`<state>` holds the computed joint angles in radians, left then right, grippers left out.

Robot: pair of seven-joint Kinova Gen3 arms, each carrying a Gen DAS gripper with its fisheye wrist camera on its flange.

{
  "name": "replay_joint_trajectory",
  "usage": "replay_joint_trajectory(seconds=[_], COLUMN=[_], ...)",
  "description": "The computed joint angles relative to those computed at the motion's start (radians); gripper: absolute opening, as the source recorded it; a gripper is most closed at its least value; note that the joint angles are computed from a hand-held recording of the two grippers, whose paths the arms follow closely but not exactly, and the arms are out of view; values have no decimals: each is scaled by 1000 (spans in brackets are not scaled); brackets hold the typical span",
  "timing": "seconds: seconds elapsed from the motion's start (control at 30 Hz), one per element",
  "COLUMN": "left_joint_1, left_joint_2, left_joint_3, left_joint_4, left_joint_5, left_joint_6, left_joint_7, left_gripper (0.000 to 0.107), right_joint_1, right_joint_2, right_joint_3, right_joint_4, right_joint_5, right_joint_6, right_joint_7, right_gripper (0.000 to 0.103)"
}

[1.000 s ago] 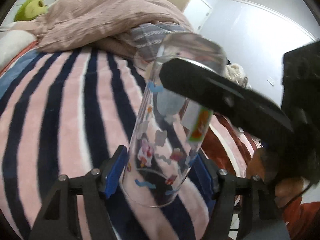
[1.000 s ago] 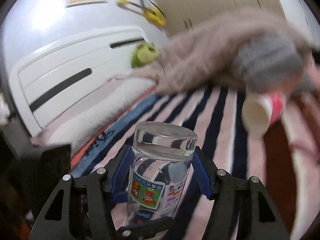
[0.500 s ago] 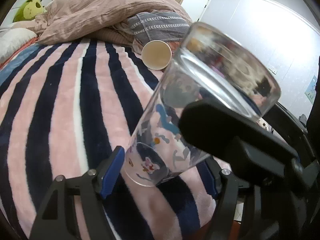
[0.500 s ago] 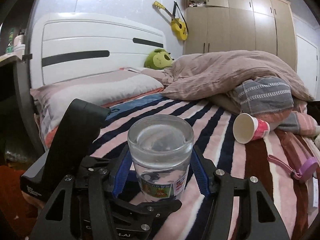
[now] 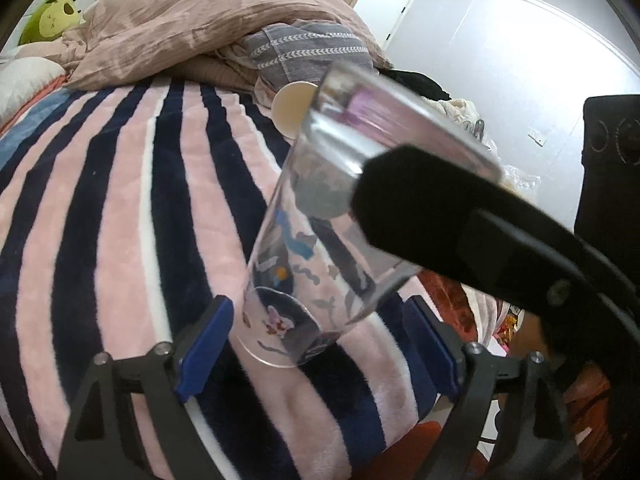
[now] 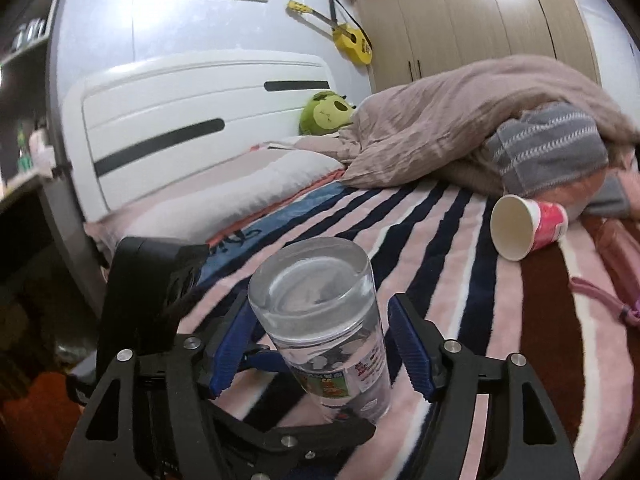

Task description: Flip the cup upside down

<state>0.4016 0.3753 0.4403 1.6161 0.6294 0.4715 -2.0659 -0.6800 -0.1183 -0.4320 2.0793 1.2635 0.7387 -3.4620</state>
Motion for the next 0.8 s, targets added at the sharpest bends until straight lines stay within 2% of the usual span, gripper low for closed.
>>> replay_joint_trajectory(seconds=[0.17, 0.23, 0.33, 0.47, 0.53, 0.57, 0.6, 0.67, 0.8], left_joint_1=[-4, -14, -92, -142, -195, -205, -201, -144, 19], left_joint_2=[-8, -16, -24, -83, -119, -147, -181, -261, -378], left_joint_3=[1, 13, 127, 209, 275, 287, 281, 212, 27], left_joint_4=[0, 4, 7, 26, 42, 50, 58, 79, 87], left_joint_5=[8, 4, -100, -258, -327, -355, -382, -431, -524], left_joint_6=[5, 0, -17, -35, -41, -41, -40, -44, 3], left_joint_7=[-8, 1, 96, 252, 333, 374, 415, 496, 659], left_gripper=[86, 86, 86, 87, 88, 90, 96, 102, 102], right_joint_1=[8, 15, 29, -24, -6, 9, 6, -1, 69], right_joint_2=[-10, -22, -37, -53, -64, -73, -80, -93, -96], right_joint_3=[9, 6, -4, -19, -84, -121, -141, -175, -318], right_joint_4=[-3, -2, -14, -50, -74, -87, -103, -144, -223], right_joint_5=[-10, -7, -32, -68, -87, -98, -113, -157, -232], right_joint_6=[-26, -40, -43, 71, 152, 193, 234, 315, 478], right_joint_7=[19, 13, 41, 67, 74, 81, 91, 128, 174], right_gripper=[67, 72, 72, 73, 88, 91, 92, 92, 103])
